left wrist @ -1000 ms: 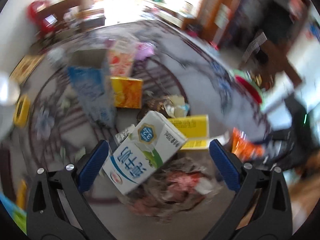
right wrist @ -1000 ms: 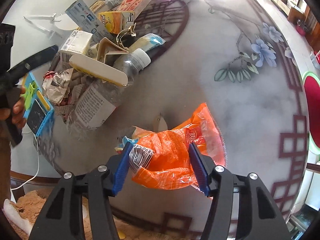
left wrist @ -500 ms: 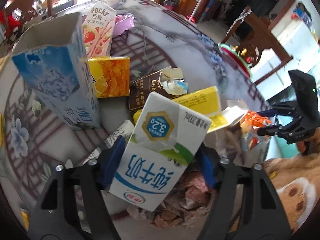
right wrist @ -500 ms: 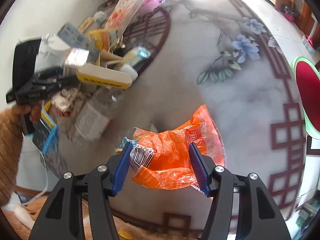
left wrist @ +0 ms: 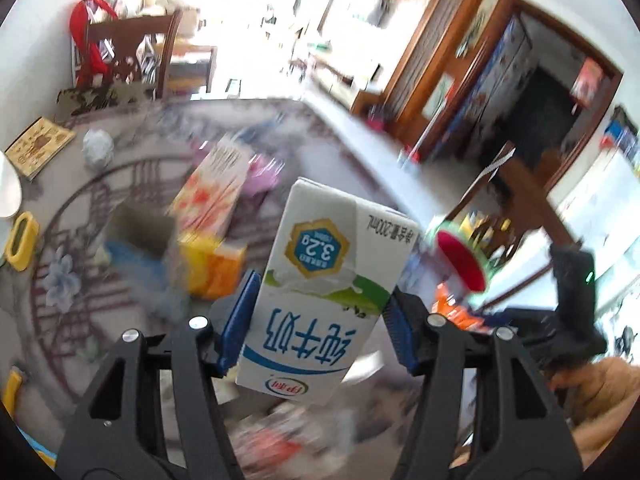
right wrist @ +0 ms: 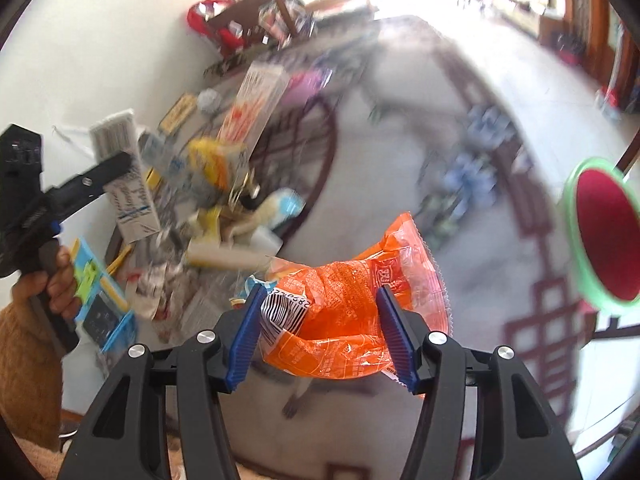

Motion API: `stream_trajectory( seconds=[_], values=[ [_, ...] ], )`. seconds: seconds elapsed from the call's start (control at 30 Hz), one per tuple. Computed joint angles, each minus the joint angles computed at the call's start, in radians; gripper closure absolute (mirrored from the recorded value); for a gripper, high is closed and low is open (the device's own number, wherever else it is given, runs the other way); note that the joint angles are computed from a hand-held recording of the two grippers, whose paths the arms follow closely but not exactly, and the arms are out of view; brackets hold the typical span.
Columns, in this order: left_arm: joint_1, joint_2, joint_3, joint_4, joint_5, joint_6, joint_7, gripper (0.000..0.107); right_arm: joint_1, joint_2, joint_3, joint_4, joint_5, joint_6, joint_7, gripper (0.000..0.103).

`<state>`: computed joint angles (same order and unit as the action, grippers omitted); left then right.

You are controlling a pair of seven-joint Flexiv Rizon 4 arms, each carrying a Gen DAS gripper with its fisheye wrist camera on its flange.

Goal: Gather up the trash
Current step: 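Carry both items to the red bucket and open both tools to drop them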

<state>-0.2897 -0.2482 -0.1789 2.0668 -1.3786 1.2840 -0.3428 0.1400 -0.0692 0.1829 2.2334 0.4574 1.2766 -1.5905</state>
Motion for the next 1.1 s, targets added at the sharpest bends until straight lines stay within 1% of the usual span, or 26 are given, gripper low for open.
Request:
stream_trajectory(
  seconds=[0.07, 0.13, 0.2, 0.27, 0.37, 0.4, 0.5, 0.6, 0.73, 0.8, 0.83, 0.87, 0.93, 1.03, 1.1],
  values=[
    [-0.027, -0.014, -0.033, -0.037, -0.097, 0.028, 0.026, 0.049, -0.006, 0.007, -0.012, 0.004, -0.028, 0.026, 0.01, 0.048],
    [-0.055, -0.037, -0.045, -0.074, -0.151, 0.031, 0.029, 0.049, -0.02, 0.013, -0.025, 0.004, -0.037, 0.029, 0.009, 0.048],
    [-0.071, -0.069, -0.05, -0.112, -0.115, 0.008, -0.024, 0.049, -0.037, 0.021, -0.04, 0.01, -0.046, 0.034, 0.016, 0.048],
    [-0.085, -0.09, -0.059, -0.134, -0.083, 0.005, -0.046, 0.049, -0.063, 0.031, -0.064, 0.021, -0.063, 0.028, 0.026, 0.048],
    [-0.093, -0.131, -0.078, -0.169, -0.017, 0.005, -0.068, 0.049, -0.108, 0.037, -0.103, 0.038, -0.105, 0.031, 0.063, 0.048],
    [-0.092, -0.149, -0.085, -0.187, 0.02, -0.007, -0.093, 0.049, -0.125, 0.034, -0.117, 0.04, -0.123, 0.033, 0.076, 0.048],
    [-0.086, -0.178, -0.108, -0.211, 0.087, -0.026, -0.161, 0.049, -0.183, 0.007, -0.167, 0.042, -0.214, 0.052, 0.13, 0.048],
    [-0.084, -0.213, -0.134, -0.233, 0.155, -0.025, -0.222, 0.049, -0.238, -0.04, -0.199, 0.02, -0.277, 0.065, 0.152, 0.048],
    [-0.092, -0.273, -0.16, -0.288, 0.279, -0.022, -0.323, 0.049, -0.328, -0.111, -0.194, -0.049, -0.241, 0.051, 0.09, 0.046],
    [-0.099, -0.307, -0.167, -0.328, 0.35, -0.033, -0.379, 0.049, -0.363, -0.148, -0.187, -0.084, -0.229, 0.048, 0.07, 0.043],
    [-0.1, -0.318, -0.171, -0.343, 0.381, -0.037, -0.401, 0.049, -0.39, -0.164, -0.174, -0.107, -0.207, 0.035, 0.042, 0.034],
    [-0.105, -0.335, -0.171, -0.366, 0.418, -0.044, -0.428, 0.049, -0.401, -0.174, -0.177, -0.112, -0.209, 0.041, 0.04, 0.024],
    [-0.116, -0.374, -0.173, -0.42, 0.491, -0.067, -0.48, 0.049, -0.405, -0.183, -0.192, -0.104, -0.235, 0.074, 0.069, 0.02],
    [-0.121, -0.428, -0.196, -0.488, 0.569, -0.086, -0.522, 0.049, -0.442, -0.186, -0.175, -0.107, -0.22, 0.081, 0.063, 0.018],
    [-0.138, -0.476, -0.205, -0.552, 0.63, -0.101, -0.548, 0.049, -0.475, -0.182, -0.154, -0.115, -0.183, 0.065, 0.04, 0.018]
  ],
)
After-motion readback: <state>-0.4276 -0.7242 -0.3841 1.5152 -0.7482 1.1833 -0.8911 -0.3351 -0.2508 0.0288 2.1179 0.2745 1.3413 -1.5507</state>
